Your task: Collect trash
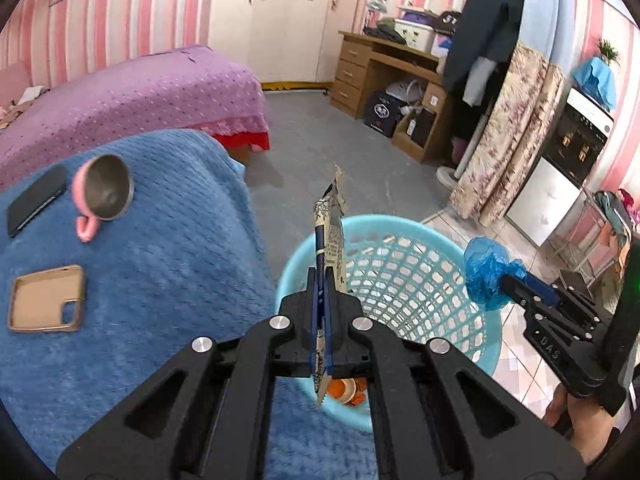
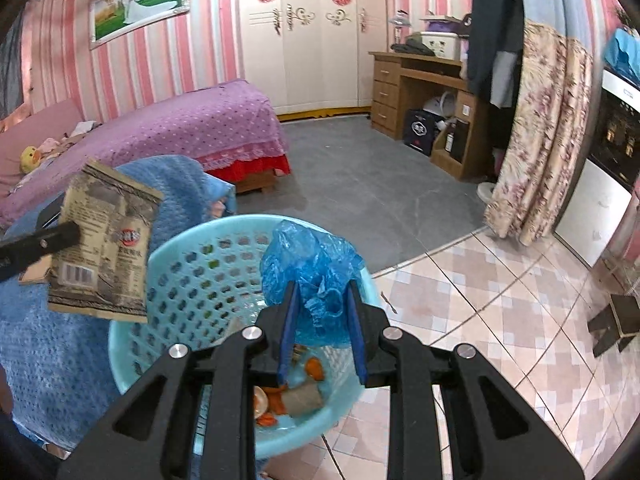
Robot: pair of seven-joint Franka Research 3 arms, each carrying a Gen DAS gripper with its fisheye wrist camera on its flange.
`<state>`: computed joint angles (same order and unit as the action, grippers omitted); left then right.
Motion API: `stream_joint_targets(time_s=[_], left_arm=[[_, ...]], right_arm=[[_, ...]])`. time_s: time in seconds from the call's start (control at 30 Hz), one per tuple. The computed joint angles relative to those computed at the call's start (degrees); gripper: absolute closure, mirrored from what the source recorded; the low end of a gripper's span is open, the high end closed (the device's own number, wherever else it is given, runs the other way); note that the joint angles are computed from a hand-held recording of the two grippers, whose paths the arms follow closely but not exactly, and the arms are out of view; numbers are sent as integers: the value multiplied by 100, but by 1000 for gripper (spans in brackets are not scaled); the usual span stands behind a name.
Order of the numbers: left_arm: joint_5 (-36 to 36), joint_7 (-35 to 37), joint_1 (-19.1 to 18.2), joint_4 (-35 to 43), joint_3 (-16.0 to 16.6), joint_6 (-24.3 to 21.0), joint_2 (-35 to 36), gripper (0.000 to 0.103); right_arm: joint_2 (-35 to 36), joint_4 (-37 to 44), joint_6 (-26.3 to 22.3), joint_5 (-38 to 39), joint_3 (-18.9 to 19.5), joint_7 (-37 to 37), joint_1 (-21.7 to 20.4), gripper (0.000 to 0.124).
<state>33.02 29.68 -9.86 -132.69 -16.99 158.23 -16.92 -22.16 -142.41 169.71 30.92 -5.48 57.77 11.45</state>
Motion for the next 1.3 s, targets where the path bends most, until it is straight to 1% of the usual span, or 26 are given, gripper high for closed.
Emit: stream_joint_targets(time_s=[0.03, 0.07, 0.1, 0.17, 0.2, 0.23, 0.3, 0.47, 0.6, 0.67, 0.7, 0.73, 0.83, 0.87, 0.93, 0.97, 1.03, 1.13, 1.23, 1.3], left_arm=[[96, -45, 35, 64, -63, -45, 93, 96], [174, -79, 48, 114, -101, -119, 167, 77], [261, -161, 64, 156, -131, -193, 217, 50], [629, -553, 170, 158, -230, -306, 191, 30], [788, -696, 195, 157, -249, -360, 173, 26], [862, -733, 185, 147, -227, -417, 147, 24], [1010, -863, 190, 151, -216, -588, 101, 15], [1546, -1274, 296, 88, -248, -1004, -148, 7], [1729, -1437, 313, -37, -210, -1167, -352, 6], [1791, -1516, 332, -146, -207, -1246, -485, 6], [1798, -1525, 333, -196, -193, -1254, -543, 6], [1790, -1509, 328, -259, -169, -1246, -616, 6], [1779, -1459, 346, -456, -143, -1232, -856, 6], [1777, -1443, 360, -526, -147, -1252, -955, 6], [1757, -1446, 389, -681, -159, -1289, -1161, 6], [1732, -1444, 401, -784, -148, -1292, -1295, 6], [1685, -1404, 424, -958, -134, -1271, -1519, 6], [1600, -1266, 432, -1271, -117, -1240, -1944, 6], [1447, -1174, 421, -1613, -148, -1295, -2455, 6], [1313, -1101, 391, -1822, -198, -1447, -2826, 6]], right_arm=[[30, 16, -4, 14, -32, -14, 5, 100], [24, -13, 5, 29, -49, -28, 6, 100], [59, -5, 5, 39, -54, -28, 5, 100], [43, -47, 6, 49, -56, -49, -4, 100], [61, -48, 22, 48, -40, -43, -4, 100], [44, -72, 35, 36, -10, -20, -16, 100], [35, -115, 95, 24, 6, -20, -10, 100], [92, -131, 261, 39, -16, -55, 90, 99], [138, -118, 468, 64, 20, -35, 226, 98], [183, -113, 644, -64, 196, 87, 164, 85], [187, -117, 702, -108, 225, 123, 177, 71], [201, -127, 820, -196, 333, 210, 133, 58], [192, -142, 917, -386, 398, 352, 152, 48], [172, -154, 901, -496, 508, 465, 48, 46], [85, -218, 921, -659, 643, 668, -84, 36], [11, -270, 930, -712, 709, 803, -145, 34], [-123, -332, 912, -738, 669, 976, -94, 27], [-398, -464, 841, -698, 505, 1089, 143, 26], [-701, -617, 722, -790, 644, 1275, 91, 26], [-914, -717, 641, -864, 735, 1384, 98, 26]])
